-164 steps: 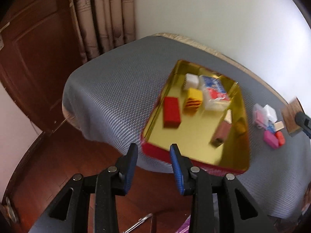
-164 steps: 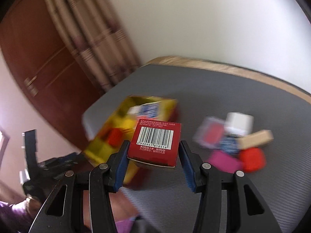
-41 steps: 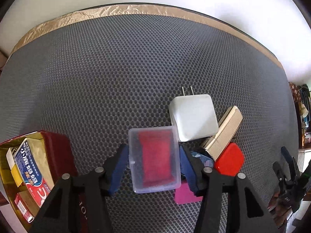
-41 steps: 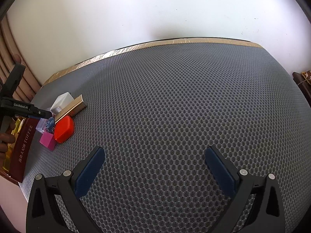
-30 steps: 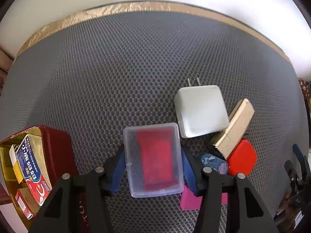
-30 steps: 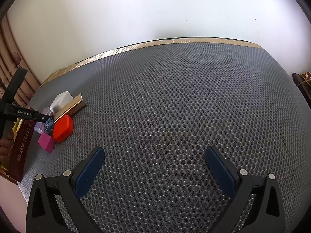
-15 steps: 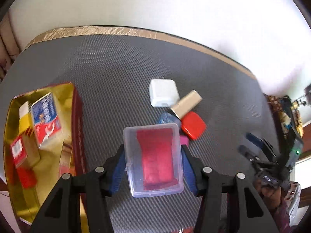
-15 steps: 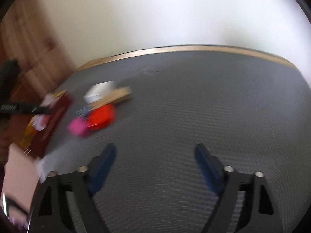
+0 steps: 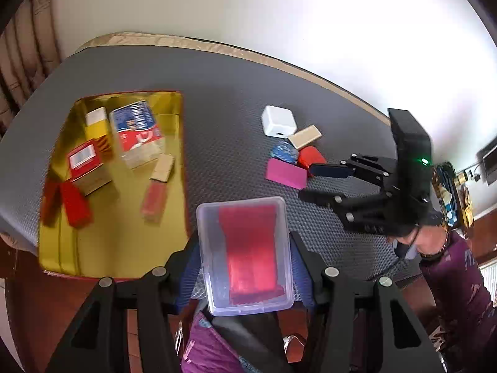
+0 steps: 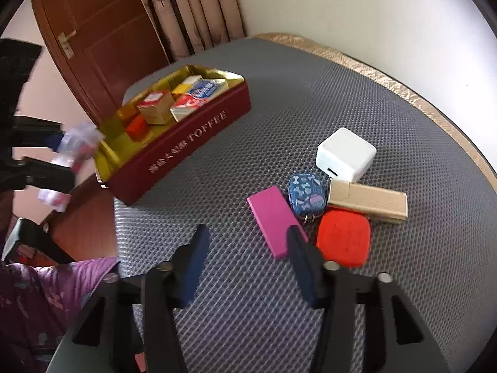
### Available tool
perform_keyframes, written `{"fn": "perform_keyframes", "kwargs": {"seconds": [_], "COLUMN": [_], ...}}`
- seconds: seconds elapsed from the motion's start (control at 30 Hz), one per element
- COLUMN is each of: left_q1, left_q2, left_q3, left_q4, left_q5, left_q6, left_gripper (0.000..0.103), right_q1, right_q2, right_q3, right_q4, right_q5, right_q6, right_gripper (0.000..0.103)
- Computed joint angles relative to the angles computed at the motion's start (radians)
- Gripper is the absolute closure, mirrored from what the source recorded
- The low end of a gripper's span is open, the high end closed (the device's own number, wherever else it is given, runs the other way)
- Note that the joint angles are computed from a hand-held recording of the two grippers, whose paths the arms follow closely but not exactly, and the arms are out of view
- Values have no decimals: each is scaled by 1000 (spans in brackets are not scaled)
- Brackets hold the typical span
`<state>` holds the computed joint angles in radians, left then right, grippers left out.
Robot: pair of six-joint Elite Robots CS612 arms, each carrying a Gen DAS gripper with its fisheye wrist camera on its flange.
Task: Organize rigid objects
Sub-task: 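Carry the pink case toward the tin while the right gripper grasps the pink block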
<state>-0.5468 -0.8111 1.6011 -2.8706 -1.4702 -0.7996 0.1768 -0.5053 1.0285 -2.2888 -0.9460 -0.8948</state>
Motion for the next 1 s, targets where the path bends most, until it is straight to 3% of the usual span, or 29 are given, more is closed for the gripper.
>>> {"fn": "perform_keyframes", "kwargs": {"seconds": [0.2, 0.33, 0.57, 0.6, 0.67, 0.7, 0.87, 1.0], "left_q1": [7, 12, 16, 17, 17, 16, 18, 25], "left_q2": [-18, -19, -22, -24, -30, -35, -60, -75], "left_q3": [34, 40, 49, 53, 61, 67, 102, 128], "left_q4": [-26, -38, -54, -56, -61, -64, -71, -52], "left_q5": [-3, -17, -21, -18, -9, 5, 62, 106], "left_q6": [-11, -17, -33, -36, -42, -45, -61, -66], "left_gripper": [48, 48, 48, 48, 48, 48, 48, 48], "right_q1": [21, 23, 48, 51, 54, 55, 42, 11], "right_q2": [30, 34, 61, 60, 54, 52, 23, -12], "right_q3": [-45, -60, -121, -122, -105, -99, -29, 48], "right_q4": [-9, -2, 88, 91, 60, 50, -22, -53], "right_q5": [-97, -120, -221, -227, -240, -242, -197, -64], "right_q6": [26, 27, -23, -25, -22, -13, 75, 185], "right_gripper": [60, 60, 60, 61, 76, 75, 76, 76]}}
